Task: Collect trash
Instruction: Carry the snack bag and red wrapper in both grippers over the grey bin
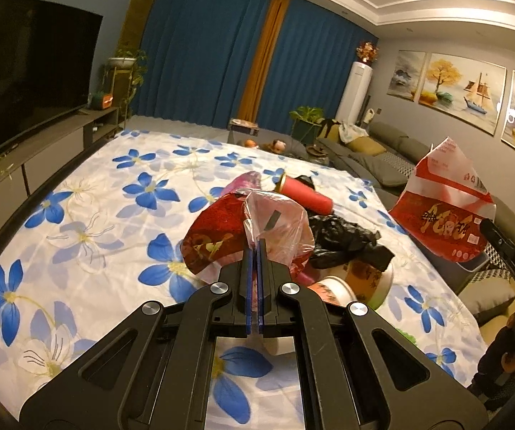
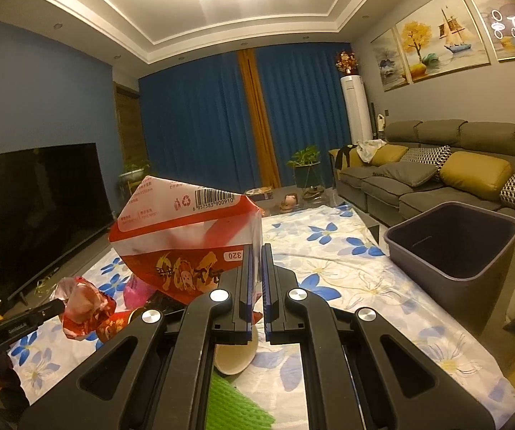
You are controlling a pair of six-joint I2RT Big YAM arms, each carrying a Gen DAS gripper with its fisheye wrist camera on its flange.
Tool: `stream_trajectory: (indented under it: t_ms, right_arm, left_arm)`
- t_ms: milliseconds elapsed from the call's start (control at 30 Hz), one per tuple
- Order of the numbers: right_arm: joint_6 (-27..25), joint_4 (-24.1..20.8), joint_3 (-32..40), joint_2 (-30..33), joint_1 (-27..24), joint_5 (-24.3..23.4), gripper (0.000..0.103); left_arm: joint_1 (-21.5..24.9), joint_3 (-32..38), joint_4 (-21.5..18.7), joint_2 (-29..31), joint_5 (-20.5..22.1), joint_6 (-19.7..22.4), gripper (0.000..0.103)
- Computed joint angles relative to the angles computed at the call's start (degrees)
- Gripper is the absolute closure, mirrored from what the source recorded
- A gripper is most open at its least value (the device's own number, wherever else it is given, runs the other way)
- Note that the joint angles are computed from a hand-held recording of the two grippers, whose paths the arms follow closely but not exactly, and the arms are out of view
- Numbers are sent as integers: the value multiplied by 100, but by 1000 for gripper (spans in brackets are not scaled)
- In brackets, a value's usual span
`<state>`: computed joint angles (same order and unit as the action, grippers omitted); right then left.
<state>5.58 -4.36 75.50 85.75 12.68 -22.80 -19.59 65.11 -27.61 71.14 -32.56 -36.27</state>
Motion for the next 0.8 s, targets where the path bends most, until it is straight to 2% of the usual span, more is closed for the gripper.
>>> stream_trajectory:
  t_ms: [167, 433, 600, 800]
  right_arm:
    - [82, 105, -141, -101, -88, 58, 98]
    - [268, 230, -143, -140, -364, 299, 98]
    - [391, 356, -22, -54, -632, 603, 98]
    - [458, 364, 381, 238, -991, 1069, 99]
  left_arm:
    - [-161, 236, 70, 178, 3, 200, 102]
    - [-454, 953, 253, 777, 175, 668, 102]
    - [-642, 1662, 393, 1341, 371, 1068, 102]
    - [-746, 2806, 451, 2212, 832, 1360, 102]
